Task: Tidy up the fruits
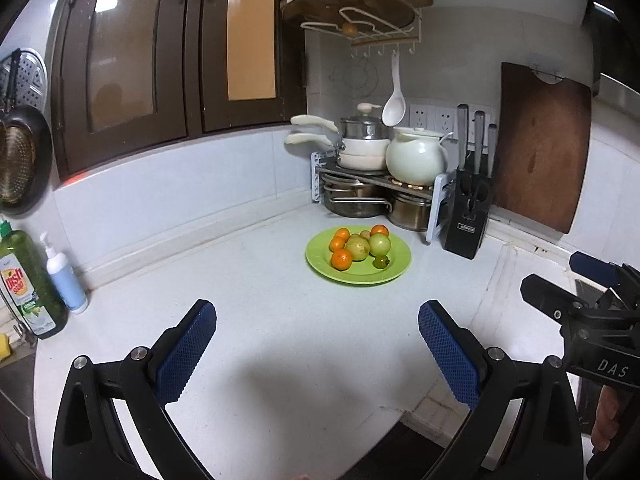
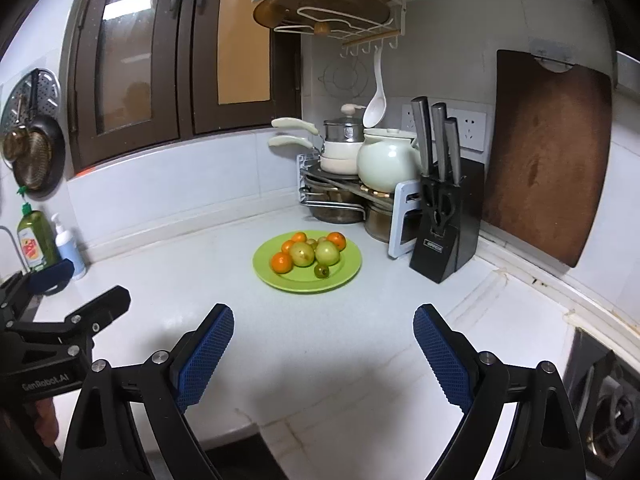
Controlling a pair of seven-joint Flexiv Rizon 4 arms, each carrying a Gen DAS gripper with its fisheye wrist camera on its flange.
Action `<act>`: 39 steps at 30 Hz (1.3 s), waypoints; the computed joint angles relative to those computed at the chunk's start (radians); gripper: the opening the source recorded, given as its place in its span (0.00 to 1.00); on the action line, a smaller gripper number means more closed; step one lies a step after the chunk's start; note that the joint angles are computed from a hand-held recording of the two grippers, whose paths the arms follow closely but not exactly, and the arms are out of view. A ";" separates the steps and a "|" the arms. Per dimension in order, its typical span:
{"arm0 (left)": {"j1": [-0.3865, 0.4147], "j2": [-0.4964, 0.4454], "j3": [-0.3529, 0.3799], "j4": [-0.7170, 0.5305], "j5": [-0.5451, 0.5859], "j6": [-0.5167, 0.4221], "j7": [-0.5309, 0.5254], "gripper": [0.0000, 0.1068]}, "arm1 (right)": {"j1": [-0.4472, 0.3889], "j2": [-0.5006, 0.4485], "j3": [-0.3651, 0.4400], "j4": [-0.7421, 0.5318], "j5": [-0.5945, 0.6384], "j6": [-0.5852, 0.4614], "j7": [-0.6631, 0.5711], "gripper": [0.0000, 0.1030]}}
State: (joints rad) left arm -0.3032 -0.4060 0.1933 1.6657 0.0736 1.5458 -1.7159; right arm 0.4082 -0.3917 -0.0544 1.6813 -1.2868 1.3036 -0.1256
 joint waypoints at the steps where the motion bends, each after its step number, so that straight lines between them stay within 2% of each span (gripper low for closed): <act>1: -0.021 0.008 0.025 0.007 0.014 0.002 -0.016 0.96 | 0.000 0.011 0.000 0.013 -0.009 0.002 0.009 0.90; 7: -0.052 0.050 0.059 0.048 0.057 0.021 -0.062 0.96 | -0.010 0.051 0.022 0.059 -0.051 -0.001 0.049 0.90; 14: -0.059 0.085 0.066 0.083 0.098 0.031 -0.090 0.96 | -0.032 0.078 0.050 0.089 -0.088 0.004 0.078 0.90; 30: -0.115 0.109 0.120 0.072 0.236 0.010 -0.235 0.96 | -0.060 0.122 0.083 0.136 -0.133 -0.016 0.115 0.90; 39: -0.097 0.118 0.098 0.058 0.308 -0.008 -0.298 0.96 | -0.068 0.127 0.090 0.140 -0.141 -0.016 0.121 0.90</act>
State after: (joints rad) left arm -0.4005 -0.2879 0.2918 1.7233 0.3813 1.5378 -2.0140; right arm 0.3398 -0.2651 0.0361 1.8215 -1.4277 1.2872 -0.0043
